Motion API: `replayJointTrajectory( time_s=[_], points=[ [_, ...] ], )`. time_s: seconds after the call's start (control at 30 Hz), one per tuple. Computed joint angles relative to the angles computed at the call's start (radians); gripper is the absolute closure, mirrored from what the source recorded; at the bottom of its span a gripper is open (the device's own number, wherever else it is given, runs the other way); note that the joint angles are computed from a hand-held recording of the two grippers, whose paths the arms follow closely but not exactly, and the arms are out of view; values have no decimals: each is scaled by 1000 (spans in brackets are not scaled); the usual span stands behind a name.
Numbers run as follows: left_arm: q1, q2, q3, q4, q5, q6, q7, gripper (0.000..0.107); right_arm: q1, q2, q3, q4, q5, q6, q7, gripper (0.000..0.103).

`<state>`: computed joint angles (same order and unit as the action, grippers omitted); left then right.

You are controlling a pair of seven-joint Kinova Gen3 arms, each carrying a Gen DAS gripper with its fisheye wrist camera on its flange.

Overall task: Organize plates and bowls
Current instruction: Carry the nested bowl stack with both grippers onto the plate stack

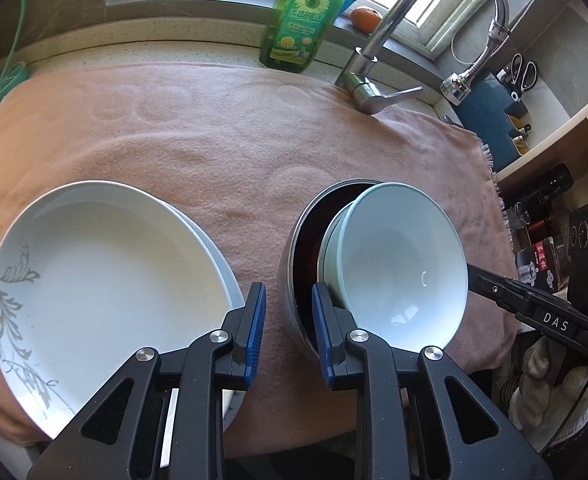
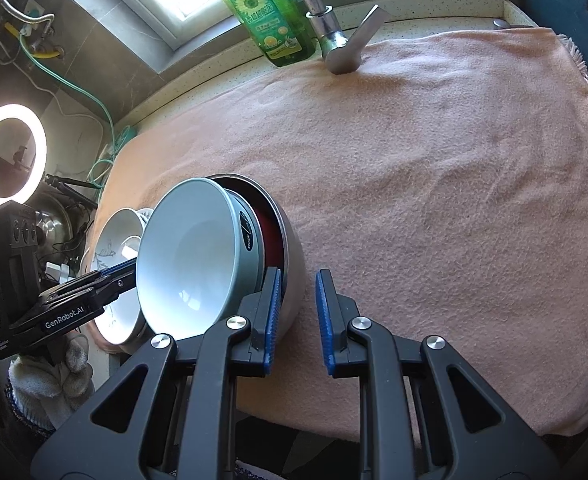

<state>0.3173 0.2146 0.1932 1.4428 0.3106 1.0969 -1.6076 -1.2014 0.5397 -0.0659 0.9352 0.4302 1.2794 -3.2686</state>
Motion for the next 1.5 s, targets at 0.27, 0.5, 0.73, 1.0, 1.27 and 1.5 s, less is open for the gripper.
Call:
replayJointTrajectory(
  time_s=[0.27, 0.5, 0.73, 1.0, 1.27, 1.5],
  points=[
    [-29, 26, 2, -34, 44, 42, -67, 89, -3, 22, 6, -31, -9, 17, -28, 85],
    [-48, 58, -2, -51, 77, 79, -74, 90, 7, 17, 6, -6, -20, -19, -46, 85],
    [-47, 73, 3, -62, 86, 89, -84, 97, 19, 20, 2, -6, -35, -34, -19, 91],
    [-38, 67, 0, -56, 75, 76, -68, 97, 25, 25, 2, -19, -48, -24, 13, 92],
    [-31, 64, -1, -57, 64, 71, -47, 97, 22, 31, 7, -36, -55, -11, 18, 92],
    [-35, 55, 2, -58, 73, 71, -51, 97, 9, 27, 15, -54, -41, 14, 8, 92]
  ],
)
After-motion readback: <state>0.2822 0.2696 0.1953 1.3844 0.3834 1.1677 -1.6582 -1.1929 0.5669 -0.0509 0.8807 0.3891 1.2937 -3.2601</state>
